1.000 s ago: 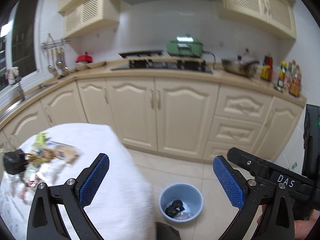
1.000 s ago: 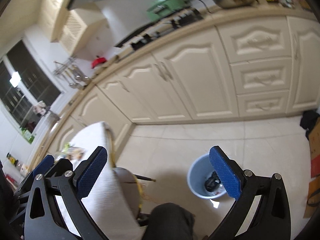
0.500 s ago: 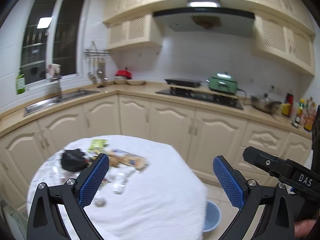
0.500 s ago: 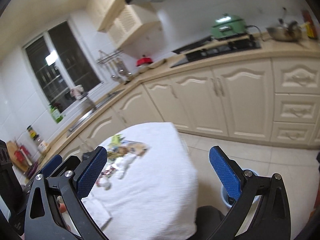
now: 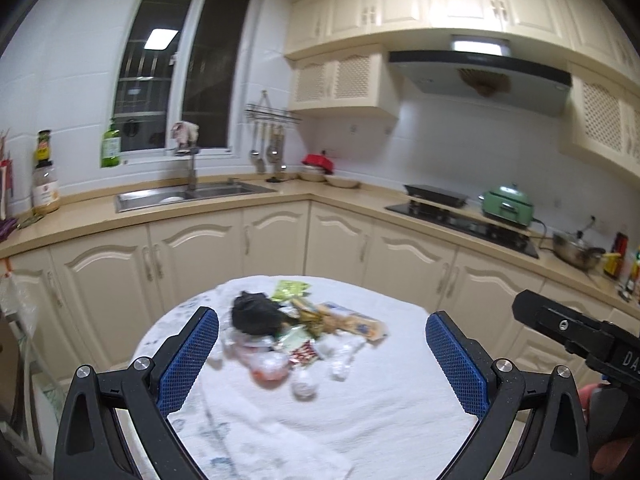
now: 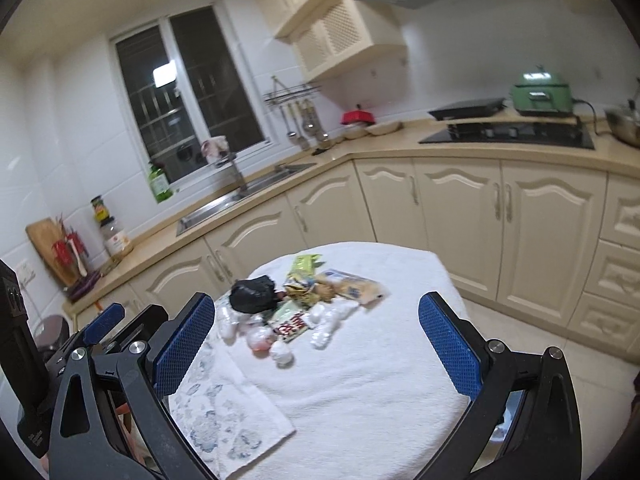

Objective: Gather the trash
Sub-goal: 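Return both tools to the table over the remaining trash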

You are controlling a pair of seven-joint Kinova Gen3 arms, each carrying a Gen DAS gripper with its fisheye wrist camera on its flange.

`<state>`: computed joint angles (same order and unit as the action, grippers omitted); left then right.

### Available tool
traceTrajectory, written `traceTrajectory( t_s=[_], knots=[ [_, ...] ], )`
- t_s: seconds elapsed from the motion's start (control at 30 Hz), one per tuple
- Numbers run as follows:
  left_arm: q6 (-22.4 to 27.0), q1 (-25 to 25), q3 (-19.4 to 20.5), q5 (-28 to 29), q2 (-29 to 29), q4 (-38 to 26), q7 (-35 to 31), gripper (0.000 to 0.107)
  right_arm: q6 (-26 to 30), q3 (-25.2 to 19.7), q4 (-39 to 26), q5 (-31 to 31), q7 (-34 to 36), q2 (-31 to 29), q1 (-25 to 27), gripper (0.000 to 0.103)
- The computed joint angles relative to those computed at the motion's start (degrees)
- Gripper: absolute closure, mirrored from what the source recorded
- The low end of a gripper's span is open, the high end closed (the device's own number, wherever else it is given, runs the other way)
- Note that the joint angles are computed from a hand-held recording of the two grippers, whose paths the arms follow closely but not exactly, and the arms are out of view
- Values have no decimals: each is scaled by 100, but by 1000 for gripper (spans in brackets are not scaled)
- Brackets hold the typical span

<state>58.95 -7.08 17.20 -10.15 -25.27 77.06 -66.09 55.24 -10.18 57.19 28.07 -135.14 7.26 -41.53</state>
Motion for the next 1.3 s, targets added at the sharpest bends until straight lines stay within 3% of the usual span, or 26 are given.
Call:
traceTrajectory(
  t_s=[0.23, 0.5, 0.73, 1.03, 1.2, 1.3],
  knots=[
    [321, -210, -17, -52, -93, -84, 154, 5, 52, 12, -224, 16, 169, 238, -225, 0],
    [479, -322, -34, -187, 227, -241, 281, 5, 184, 199, -411, 147, 391, 563, -508, 0],
    [276, 5, -581, -173, 689, -125, 49, 5, 427, 387, -692, -272, 881, 996, -385, 0],
    [95, 421, -929, -163, 1424, -176, -79, 5, 1128, 672, -1447, -906, 1609, 1854, -198, 0],
    [161, 722, -1041, -111, 2015, -574, -295, 5, 1289, 824, -1619, -1142, 1661, 2095, -60, 0],
    [305, 833, -1238, 273, 2476, -1020, -600, 5, 1304, 913, -1556, -1164, 1619, 2116, 18, 0]
  ],
)
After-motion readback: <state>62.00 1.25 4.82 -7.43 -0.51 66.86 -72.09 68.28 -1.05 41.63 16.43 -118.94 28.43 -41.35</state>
